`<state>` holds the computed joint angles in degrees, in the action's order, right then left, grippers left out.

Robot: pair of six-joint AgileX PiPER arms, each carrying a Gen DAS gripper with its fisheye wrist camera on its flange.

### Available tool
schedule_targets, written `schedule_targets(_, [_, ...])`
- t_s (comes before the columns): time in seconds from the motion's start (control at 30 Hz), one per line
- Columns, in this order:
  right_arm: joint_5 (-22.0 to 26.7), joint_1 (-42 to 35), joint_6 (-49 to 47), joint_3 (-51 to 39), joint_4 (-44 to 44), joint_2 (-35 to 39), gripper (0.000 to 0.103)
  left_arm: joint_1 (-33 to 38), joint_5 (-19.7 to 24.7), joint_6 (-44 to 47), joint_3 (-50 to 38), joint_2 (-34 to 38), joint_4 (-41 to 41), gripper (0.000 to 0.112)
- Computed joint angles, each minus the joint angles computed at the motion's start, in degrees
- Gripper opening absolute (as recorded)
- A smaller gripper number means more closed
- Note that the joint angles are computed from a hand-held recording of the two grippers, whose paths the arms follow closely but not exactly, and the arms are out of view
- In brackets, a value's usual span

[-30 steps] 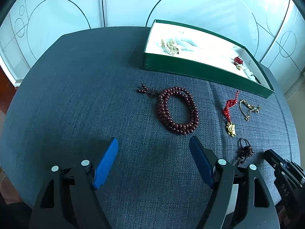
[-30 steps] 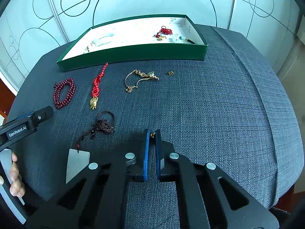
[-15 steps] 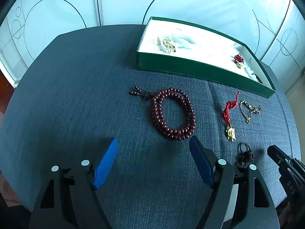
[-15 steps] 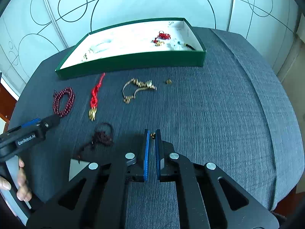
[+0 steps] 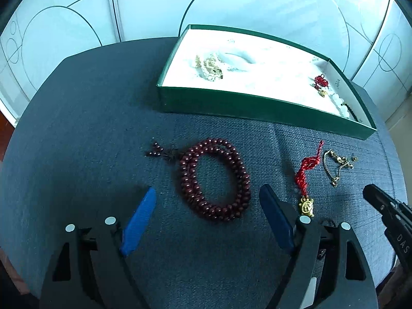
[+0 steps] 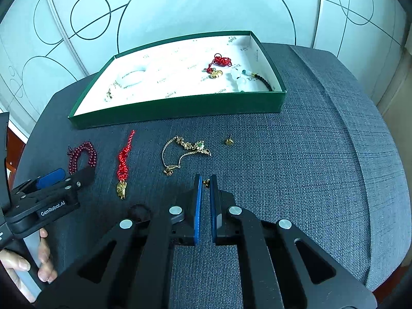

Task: Organize jewelry
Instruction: 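Grasp the dark red bead mala with the left tool while the right tool holds the earring, then carry the mala and earring into the green box and open both tools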

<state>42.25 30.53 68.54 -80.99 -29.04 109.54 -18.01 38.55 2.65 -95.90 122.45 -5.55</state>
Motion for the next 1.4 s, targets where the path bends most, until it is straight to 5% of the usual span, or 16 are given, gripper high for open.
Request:
schedule_targets(0.23, [-1.2, -0.3, 0.2, 0.8, 0.6, -0.3, 0.006, -0.5, -2.0, 0.0, -0.4, 0.8, 0.9, 0.08])
schedule_targets(0.4, [-1.8, -0.3, 0.8, 1.4, 0.9, -0.6, 0.006, -1.0, -5.0, -0.1, 2.2, -0.6, 3.6, 0.042])
schedule_targets(0.53, [-1.8, 0.1, 1.4, 1.3, 0.4, -0.7, 0.006, 0.5, -6.6, 7.2, 3.8, -1.3, -4.0, 0.017])
schedule_targets(1.4, [-1.5, 1.3, 3.5, 1.2, -1.1, -1.5, 0.006, 1.8, -5.5, 13.9, 5.1, -6.2, -11.2, 0.011])
